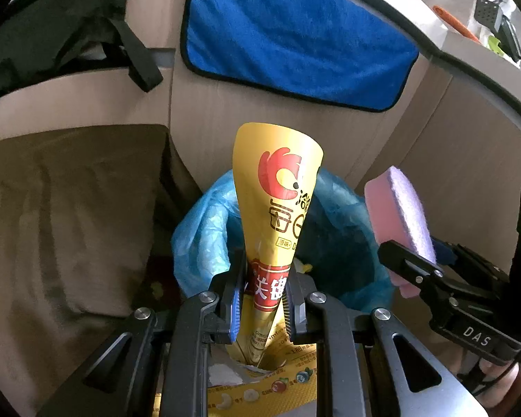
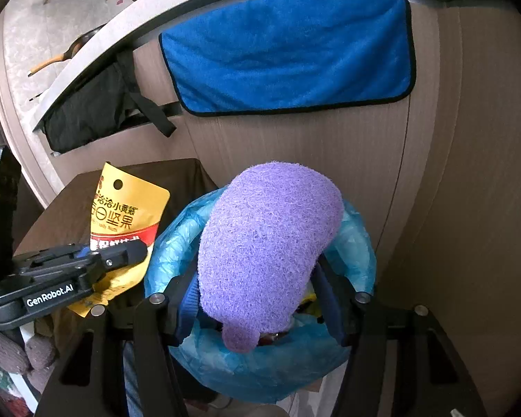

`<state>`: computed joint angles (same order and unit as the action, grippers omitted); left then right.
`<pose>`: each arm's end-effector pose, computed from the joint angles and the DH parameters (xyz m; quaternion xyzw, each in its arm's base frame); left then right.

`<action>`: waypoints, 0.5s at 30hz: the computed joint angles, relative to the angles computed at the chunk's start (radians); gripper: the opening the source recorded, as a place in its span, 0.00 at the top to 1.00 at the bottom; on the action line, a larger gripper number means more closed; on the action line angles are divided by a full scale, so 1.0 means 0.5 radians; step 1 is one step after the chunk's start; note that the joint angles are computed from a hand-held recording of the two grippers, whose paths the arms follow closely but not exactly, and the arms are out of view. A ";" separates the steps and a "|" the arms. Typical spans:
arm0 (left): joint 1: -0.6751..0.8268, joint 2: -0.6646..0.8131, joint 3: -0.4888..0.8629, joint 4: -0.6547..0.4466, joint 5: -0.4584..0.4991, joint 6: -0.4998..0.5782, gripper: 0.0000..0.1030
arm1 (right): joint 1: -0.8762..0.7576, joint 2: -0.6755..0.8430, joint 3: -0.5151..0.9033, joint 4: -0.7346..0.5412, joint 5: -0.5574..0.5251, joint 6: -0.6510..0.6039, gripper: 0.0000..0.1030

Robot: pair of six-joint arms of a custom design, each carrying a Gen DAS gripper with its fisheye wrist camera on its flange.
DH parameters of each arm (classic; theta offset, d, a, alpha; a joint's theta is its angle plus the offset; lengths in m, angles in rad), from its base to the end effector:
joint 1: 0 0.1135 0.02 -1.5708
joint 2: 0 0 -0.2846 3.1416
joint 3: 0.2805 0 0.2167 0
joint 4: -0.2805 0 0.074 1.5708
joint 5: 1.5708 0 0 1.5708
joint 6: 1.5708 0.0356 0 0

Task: Collect trash
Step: 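Carry the yellow packet and purple sponge over the bin with both grippers, then open both grippers to drop the packet and sponge into the bin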

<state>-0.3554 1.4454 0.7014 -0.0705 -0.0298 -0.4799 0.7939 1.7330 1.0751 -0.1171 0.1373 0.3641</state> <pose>0.2380 -0.0872 0.2193 -0.0633 0.9271 -0.1371 0.3430 0.2457 0.2429 0.2381 -0.1702 0.9042 0.1586 0.3582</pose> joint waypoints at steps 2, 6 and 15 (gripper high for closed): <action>0.015 0.033 0.002 0.025 0.024 0.009 0.81 | -0.001 0.019 0.006 0.001 0.002 0.008 0.46; 0.055 0.100 0.010 0.062 0.088 0.022 0.81 | -0.026 0.062 0.023 0.009 -0.024 0.032 0.46; 0.142 0.191 0.062 0.112 0.207 0.058 0.80 | -0.084 0.186 0.096 0.008 -0.069 0.047 0.45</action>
<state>-0.2844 1.5409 0.7326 -0.0145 0.0737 -0.4509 0.7516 1.8263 1.1232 -0.1129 0.1027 0.3874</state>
